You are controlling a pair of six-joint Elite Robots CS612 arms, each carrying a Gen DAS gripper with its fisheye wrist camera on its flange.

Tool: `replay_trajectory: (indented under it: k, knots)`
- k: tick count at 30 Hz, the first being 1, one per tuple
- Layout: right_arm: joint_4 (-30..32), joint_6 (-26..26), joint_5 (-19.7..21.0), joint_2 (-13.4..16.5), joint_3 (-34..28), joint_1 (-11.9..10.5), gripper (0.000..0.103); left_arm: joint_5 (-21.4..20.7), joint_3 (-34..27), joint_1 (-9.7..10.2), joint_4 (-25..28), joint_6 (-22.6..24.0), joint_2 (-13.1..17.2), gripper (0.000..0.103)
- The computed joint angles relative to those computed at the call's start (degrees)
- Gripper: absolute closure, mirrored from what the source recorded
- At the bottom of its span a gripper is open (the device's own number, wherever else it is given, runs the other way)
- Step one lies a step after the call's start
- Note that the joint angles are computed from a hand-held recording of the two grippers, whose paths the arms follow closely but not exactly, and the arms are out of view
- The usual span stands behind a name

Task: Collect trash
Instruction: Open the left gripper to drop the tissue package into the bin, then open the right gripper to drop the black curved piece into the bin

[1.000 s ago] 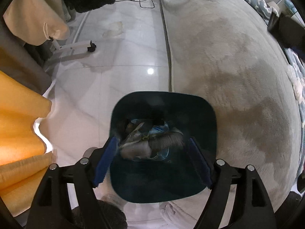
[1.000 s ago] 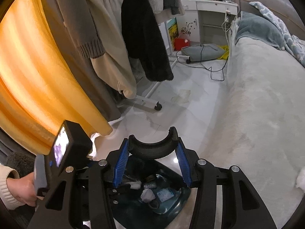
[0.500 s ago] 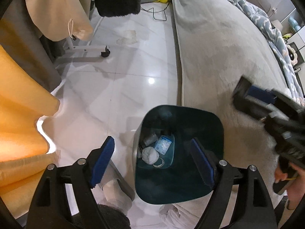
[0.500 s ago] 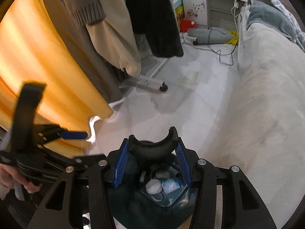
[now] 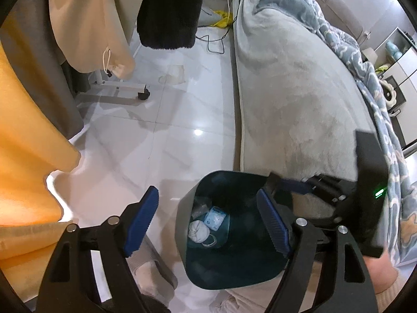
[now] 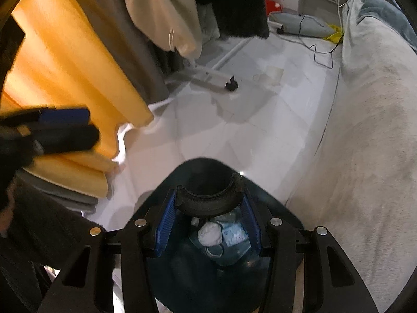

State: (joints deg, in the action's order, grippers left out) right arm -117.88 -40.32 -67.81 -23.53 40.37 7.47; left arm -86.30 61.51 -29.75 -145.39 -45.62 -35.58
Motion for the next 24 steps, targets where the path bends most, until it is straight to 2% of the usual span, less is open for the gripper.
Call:
replay_trajectory:
  k: [7,11,14,21,24]
  knots:
    - [2.4,-2.3,-4.0,0.1,0.4,0.6,0.053,0.7,0.8,-0.13,-4.7,0.1,-0.5,0.029]
    - [2.6,-2.9,-5.6,-0.5,1.4,0.7,0.053,4.5,1.0,-0.99,-6.3,3.1,-0.9,0.032]
    - [3.4,-3.2,-7.3,-0.7,1.6,0.8,0.053,5.9,1.2,-1.31,-8.4,4.1,-1.1,0.034]
    - [2.4,-3.6,-10.4,-2.6,4.7,0.6,0.035,8.2,0.1,-2.13,-13.6,5.7,-0.9,0.035]
    - [1.6,-3.2,-10.2,-3.4,6.0,0.1,0.033,8.5,-0.9,-2.57,-15.6,6.9,-0.4,0.035]
